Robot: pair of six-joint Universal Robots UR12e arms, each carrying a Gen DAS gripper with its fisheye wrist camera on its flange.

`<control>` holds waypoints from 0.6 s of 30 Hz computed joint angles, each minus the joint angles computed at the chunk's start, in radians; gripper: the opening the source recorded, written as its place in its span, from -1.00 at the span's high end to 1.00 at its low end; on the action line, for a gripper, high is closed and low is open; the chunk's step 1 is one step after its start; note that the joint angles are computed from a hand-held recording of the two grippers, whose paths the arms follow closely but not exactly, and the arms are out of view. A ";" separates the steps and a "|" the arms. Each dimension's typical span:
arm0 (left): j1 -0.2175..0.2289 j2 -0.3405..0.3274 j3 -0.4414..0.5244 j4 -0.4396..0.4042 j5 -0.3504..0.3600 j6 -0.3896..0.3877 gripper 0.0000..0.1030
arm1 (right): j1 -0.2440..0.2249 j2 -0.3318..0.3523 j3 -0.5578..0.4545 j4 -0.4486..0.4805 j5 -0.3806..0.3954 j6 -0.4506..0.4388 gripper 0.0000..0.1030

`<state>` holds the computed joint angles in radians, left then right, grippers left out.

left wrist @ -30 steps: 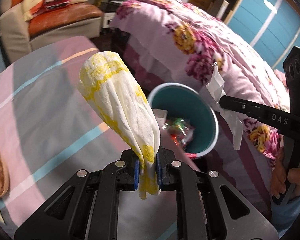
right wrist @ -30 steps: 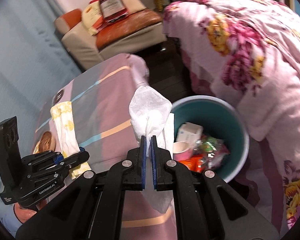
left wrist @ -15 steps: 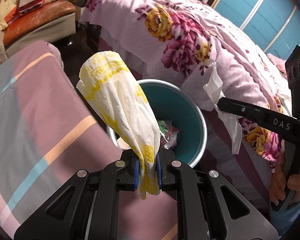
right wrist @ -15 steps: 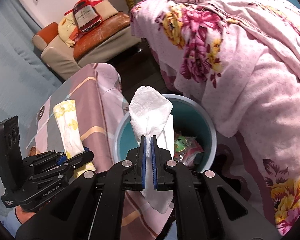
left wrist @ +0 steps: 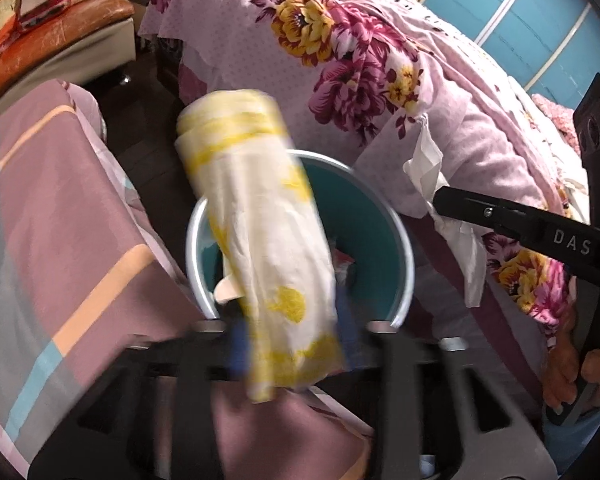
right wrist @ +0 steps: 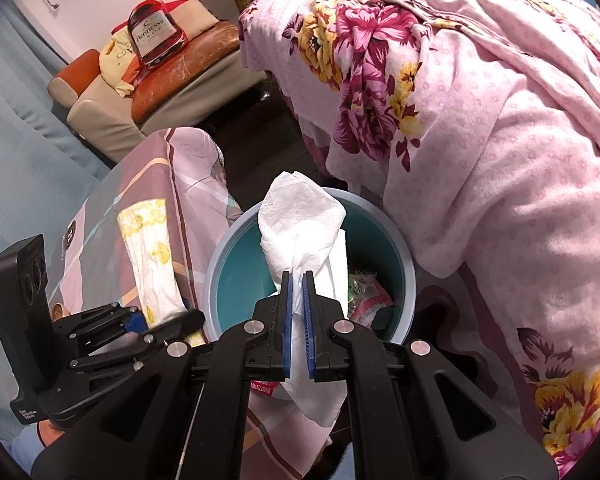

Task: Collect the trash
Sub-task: 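Carry the yellow wrapper and white tissue over the teal bin, then open left tool to drop yellow wrapper while right tool drops tissue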

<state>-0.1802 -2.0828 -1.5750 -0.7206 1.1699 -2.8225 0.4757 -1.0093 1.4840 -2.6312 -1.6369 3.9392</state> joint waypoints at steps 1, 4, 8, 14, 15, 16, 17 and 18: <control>0.000 0.002 -0.005 0.017 0.004 -0.007 -0.54 | -0.001 0.000 0.000 0.000 0.000 -0.001 0.88; 0.001 0.007 -0.019 0.062 0.017 -0.014 -0.64 | -0.002 0.002 -0.005 0.005 0.001 -0.004 0.87; 0.005 0.005 -0.020 0.060 0.045 -0.033 -0.75 | -0.002 0.008 -0.017 0.019 -0.002 -0.009 0.85; 0.019 0.008 -0.026 0.051 0.058 -0.057 -0.77 | 0.003 0.015 -0.036 0.042 -0.007 -0.015 0.85; 0.020 0.008 -0.026 0.053 0.065 -0.059 -0.78 | 0.003 0.017 -0.039 0.047 -0.006 -0.015 0.85; 0.021 0.009 -0.028 0.053 0.066 -0.059 -0.79 | 0.004 0.018 -0.041 0.051 -0.007 -0.014 0.85; 0.024 0.010 -0.029 0.050 0.063 -0.060 -0.79 | 0.004 0.019 -0.044 0.056 -0.006 -0.015 0.85; 0.025 0.011 -0.029 0.049 0.061 -0.060 -0.79 | 0.005 0.021 -0.048 0.061 -0.006 -0.015 0.85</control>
